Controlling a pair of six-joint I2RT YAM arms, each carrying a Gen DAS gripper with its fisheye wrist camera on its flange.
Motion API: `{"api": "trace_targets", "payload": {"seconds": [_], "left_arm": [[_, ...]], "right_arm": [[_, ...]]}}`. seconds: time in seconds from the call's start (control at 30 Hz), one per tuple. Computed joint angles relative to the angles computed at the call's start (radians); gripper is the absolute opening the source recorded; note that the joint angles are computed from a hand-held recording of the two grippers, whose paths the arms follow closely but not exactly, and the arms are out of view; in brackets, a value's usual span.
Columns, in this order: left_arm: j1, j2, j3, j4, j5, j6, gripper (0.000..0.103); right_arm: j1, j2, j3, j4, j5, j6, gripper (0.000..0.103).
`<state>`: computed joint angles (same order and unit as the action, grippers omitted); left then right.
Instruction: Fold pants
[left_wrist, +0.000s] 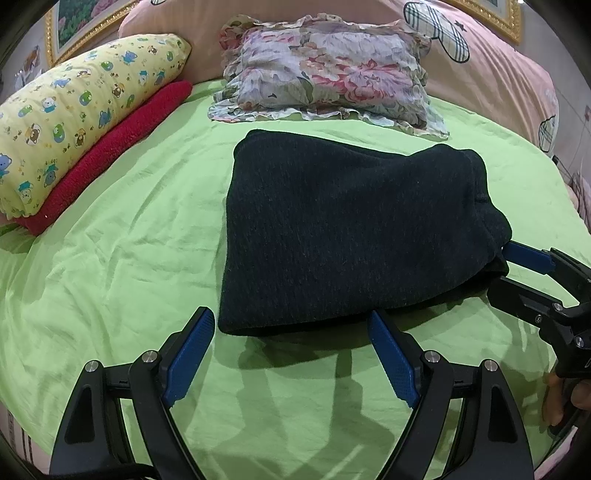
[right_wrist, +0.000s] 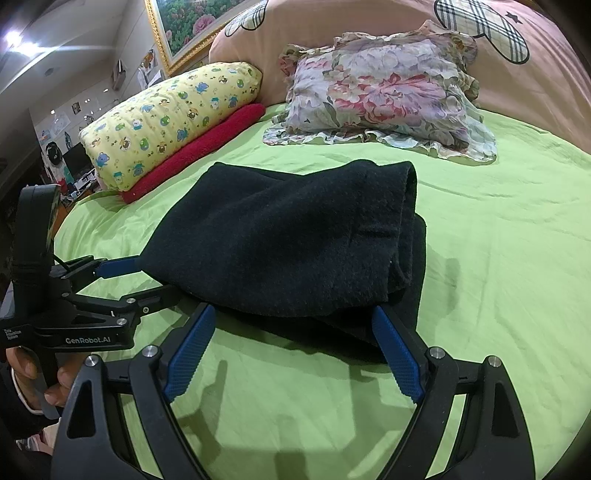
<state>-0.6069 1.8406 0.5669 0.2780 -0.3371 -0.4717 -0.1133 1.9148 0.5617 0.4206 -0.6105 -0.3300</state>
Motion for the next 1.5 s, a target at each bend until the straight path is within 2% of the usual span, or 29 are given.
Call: {"api": "trace_targets", "payload": {"seconds": [0.43,0.53,0.77,1.5], "left_arm": [[0.011,-0.002,0.017,-0.02,-0.023,-0.031,0.087],[0.003,-0.007,0.023,-0.027,-0.053,-0.035,0.087],[0.02,-0.017,0.031,-0.045,-0.027,-0.036,0.087],[0.022,-0.034,0.049,-0.045,-0.046,-0.014,0.088]], "right_arm": [[-0.008,-0.005,0.014,-0.025,-0.002,-0.001,0.087],[-0.013,-0.007,0.018,-0.028,-0.01,-0.001,0.087],[-0.02,-0.014,0.024,-0.041,-0.018,0.0,0.087],[-0.015,-0.035,0.044,-0.058,-0.015,0.013,0.088]]}}
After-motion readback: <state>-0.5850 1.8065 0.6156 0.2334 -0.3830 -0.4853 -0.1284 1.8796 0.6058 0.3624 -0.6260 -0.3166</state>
